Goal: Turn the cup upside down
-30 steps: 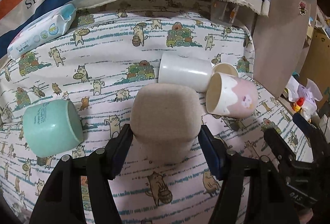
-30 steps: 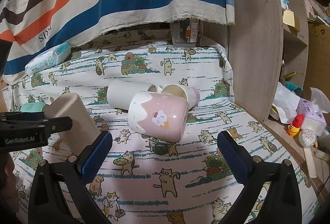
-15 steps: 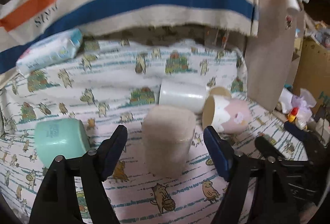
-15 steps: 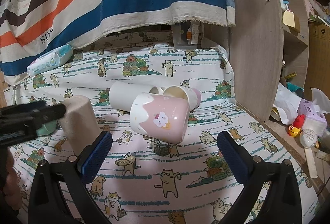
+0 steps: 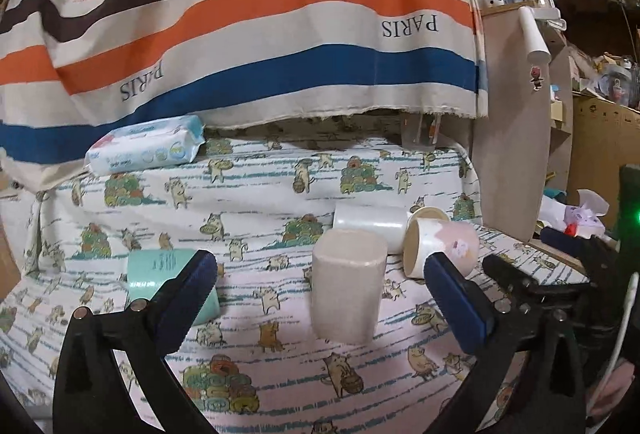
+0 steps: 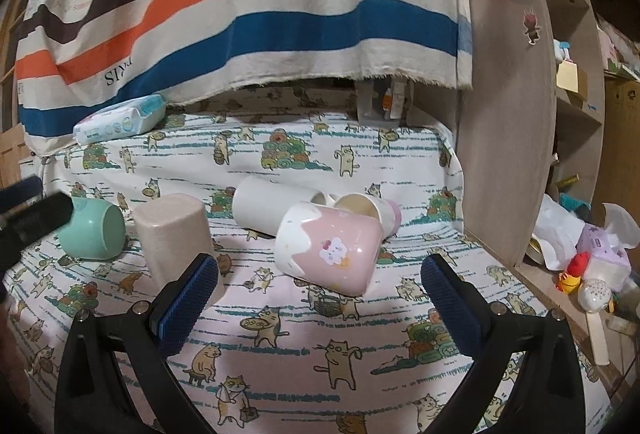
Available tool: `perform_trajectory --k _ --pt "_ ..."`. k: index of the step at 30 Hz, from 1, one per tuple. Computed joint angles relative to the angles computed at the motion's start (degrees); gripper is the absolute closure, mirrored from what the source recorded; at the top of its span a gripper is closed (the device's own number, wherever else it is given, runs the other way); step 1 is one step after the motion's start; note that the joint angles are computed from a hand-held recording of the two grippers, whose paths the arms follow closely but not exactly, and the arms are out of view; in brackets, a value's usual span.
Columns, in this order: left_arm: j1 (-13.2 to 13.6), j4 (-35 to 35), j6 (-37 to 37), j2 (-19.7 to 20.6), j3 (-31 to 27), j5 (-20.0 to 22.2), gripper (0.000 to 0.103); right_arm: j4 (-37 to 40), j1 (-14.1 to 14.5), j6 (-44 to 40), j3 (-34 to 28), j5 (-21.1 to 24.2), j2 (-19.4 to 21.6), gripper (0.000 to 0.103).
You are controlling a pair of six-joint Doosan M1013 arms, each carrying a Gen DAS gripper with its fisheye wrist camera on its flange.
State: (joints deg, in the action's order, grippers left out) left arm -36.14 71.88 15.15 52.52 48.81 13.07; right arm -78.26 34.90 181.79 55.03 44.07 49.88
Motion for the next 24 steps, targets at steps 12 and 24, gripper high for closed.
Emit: perform_trajectory --k 12,24 --pt "-0.17 2.14 -5.93 0.56 0.87 4.3 0.0 -1.62 0.07 1.28 0.25 -0.3 0.01 0.001" --pt "-0.37 -0.52 -2.58 0.92 0.16 5.75 0.0 -1.64 0.06 1.34 0.37 -0.34 -0.06 0.001"
